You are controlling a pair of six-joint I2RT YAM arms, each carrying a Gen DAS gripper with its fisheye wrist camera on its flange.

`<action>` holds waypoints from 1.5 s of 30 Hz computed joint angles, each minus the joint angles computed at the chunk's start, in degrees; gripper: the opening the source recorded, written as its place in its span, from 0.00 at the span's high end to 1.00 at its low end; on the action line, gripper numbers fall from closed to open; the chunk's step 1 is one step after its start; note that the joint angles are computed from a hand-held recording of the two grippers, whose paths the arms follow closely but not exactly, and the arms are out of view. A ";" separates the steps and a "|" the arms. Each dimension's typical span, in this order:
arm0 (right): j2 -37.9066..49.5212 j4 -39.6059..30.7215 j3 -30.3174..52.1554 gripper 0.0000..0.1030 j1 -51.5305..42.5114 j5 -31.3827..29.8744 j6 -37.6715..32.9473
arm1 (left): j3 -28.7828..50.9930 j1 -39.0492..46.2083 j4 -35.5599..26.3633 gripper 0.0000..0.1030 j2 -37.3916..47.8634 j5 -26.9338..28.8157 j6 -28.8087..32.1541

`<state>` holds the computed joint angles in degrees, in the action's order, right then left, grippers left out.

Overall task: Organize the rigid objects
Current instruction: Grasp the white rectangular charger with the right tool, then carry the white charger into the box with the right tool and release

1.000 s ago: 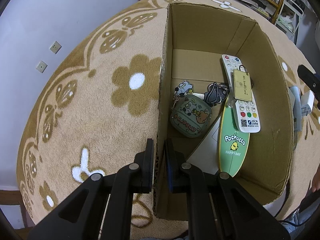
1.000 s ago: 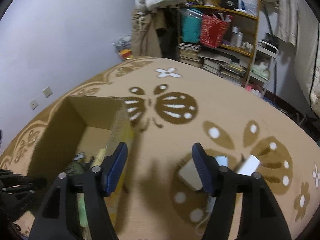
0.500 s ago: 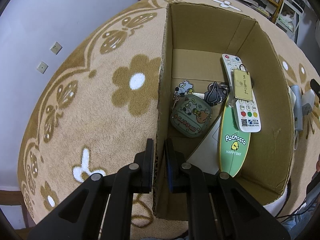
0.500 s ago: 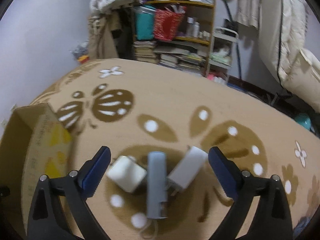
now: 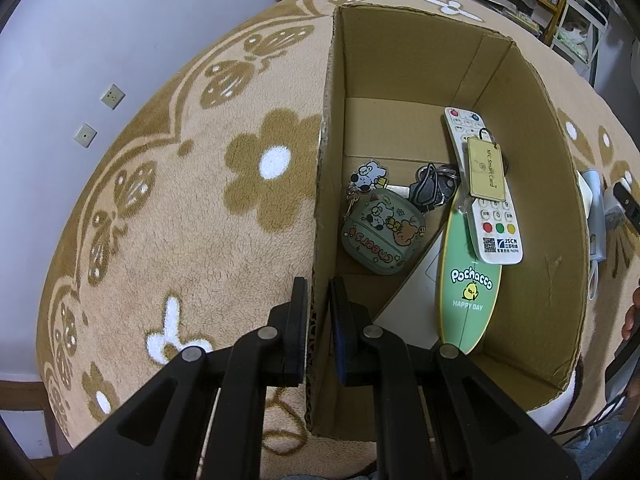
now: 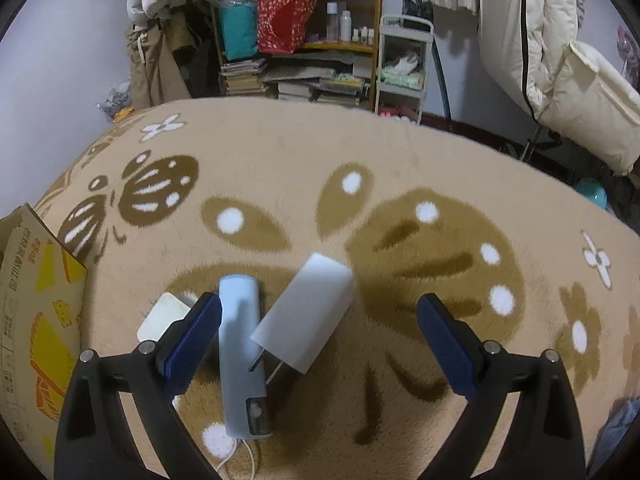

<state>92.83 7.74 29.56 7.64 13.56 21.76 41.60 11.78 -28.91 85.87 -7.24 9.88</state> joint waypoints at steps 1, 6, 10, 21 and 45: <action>0.65 -0.48 0.36 0.01 -0.05 0.28 0.45 | -0.01 -0.01 0.01 0.88 0.01 0.02 -0.06; 2.03 0.94 -0.06 0.13 -2.33 -3.71 2.18 | -0.01 0.18 -0.02 0.88 0.00 0.32 -0.11; 3.96 3.39 -0.44 0.21 -6.21 -10.51 4.40 | -0.19 0.13 0.13 0.88 -0.13 0.13 -0.07; 5.31 2.45 0.61 0.70 -2.67 -5.90 6.48 | -0.50 -0.05 0.37 0.88 -0.23 -0.16 -0.10; -15.02 -4.77 5.05 0.71 16.02 -9.23 3.56 | -0.16 0.21 0.05 0.88 -0.21 -0.02 0.11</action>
